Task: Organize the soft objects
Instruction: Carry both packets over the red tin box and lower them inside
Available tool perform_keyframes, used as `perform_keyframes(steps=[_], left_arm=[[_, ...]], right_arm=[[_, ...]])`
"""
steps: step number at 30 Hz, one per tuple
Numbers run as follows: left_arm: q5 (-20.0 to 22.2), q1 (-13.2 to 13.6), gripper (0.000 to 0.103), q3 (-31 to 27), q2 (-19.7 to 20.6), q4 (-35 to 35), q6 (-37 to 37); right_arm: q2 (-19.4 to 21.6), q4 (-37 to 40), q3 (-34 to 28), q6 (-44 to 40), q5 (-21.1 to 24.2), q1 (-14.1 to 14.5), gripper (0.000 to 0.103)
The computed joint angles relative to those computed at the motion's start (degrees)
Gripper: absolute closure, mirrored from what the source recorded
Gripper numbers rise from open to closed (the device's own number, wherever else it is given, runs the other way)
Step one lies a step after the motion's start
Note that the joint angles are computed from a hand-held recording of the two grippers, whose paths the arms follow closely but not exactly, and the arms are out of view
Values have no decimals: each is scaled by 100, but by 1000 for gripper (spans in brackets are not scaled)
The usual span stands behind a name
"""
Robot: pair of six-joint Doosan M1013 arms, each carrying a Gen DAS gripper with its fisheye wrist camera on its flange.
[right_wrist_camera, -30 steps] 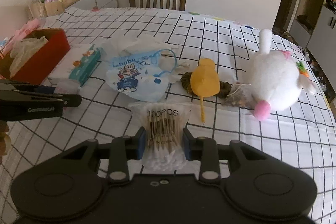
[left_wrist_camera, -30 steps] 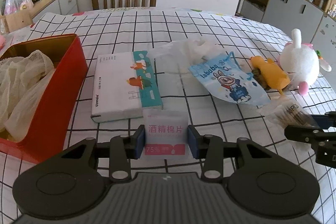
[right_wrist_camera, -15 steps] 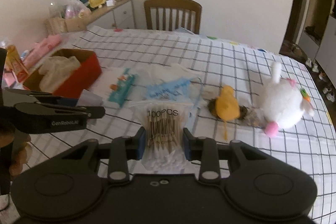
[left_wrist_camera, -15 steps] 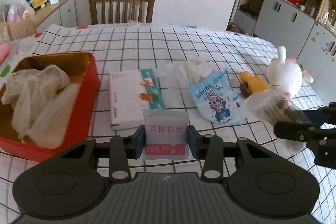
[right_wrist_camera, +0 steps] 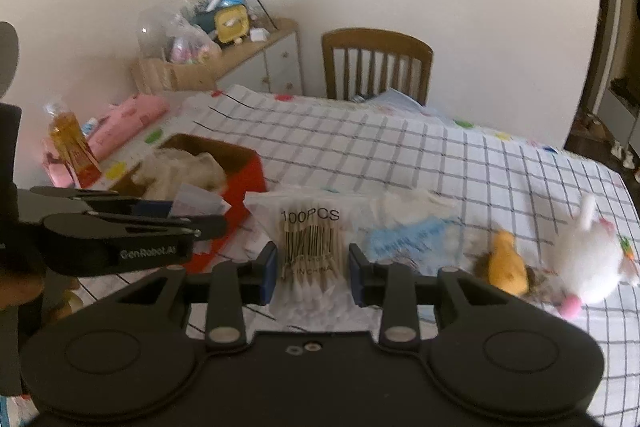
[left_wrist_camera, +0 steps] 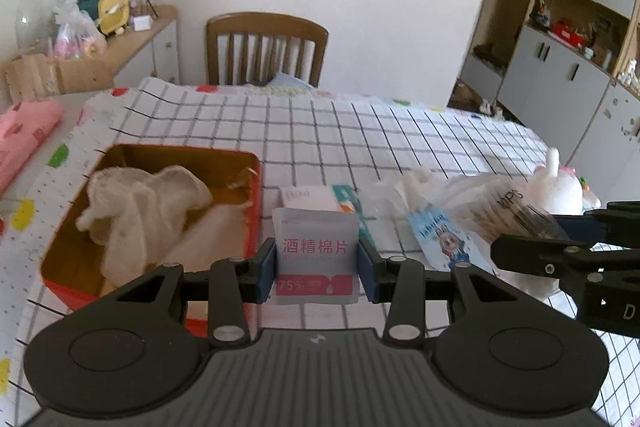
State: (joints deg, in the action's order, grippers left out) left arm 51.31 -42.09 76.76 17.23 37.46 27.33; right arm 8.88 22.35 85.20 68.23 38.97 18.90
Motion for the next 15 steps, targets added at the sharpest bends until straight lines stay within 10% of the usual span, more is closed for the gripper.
perform_keyframes(steps=[15], left_arm=[[243,293,61,339,-427,498,-277]], right_arm=[[430,136,-712,-53,5,525,69]])
